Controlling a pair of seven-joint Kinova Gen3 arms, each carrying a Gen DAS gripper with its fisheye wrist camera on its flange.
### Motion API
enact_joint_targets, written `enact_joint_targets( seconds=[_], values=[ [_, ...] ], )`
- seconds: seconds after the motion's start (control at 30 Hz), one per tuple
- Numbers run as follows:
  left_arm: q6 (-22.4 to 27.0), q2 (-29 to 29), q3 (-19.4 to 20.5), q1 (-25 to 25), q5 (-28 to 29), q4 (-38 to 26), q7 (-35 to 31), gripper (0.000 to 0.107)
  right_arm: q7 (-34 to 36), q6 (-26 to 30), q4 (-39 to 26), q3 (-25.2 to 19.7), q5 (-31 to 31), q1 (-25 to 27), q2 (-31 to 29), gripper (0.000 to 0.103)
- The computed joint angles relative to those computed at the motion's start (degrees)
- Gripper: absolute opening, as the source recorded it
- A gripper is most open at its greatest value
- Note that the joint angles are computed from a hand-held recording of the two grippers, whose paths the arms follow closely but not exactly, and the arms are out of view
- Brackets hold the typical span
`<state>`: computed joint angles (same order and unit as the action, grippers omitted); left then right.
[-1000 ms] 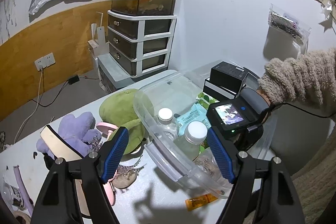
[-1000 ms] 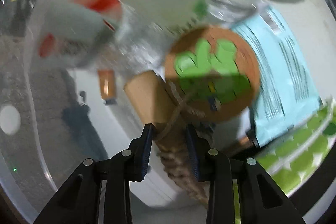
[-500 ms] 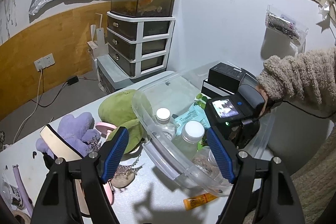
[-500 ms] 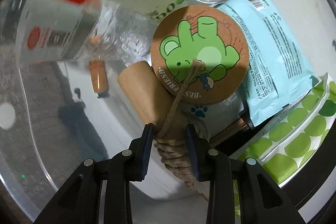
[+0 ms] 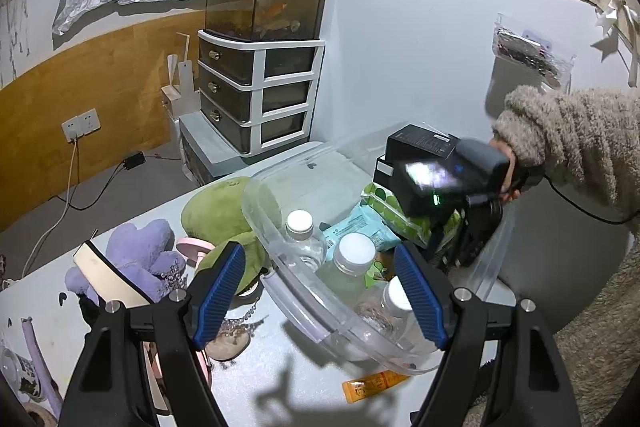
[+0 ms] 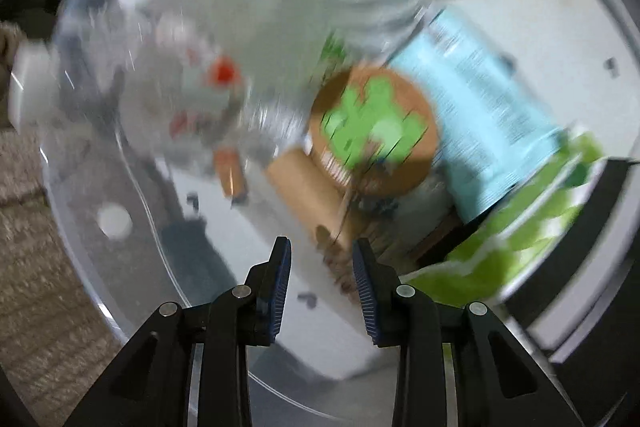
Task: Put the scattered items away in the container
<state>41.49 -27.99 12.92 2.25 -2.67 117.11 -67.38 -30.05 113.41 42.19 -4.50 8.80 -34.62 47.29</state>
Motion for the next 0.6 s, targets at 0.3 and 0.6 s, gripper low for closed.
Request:
enact_joint_targets(
  seconds=[0.3,0.6],
  values=[
    [0.57,-0.22,0.76,-0.78,-0.37,0.2,1.88,0.077,-4.74,1.12,0.41,1.38,1.79,0.21,3.14,0.033],
    [0.68,-0.9,1.61,-0.86,-0.78,0.32,2.91,0.077,-7.99,0.3,-0.63,1.09,0.91,0.58,1.19,0.033]
  ],
)
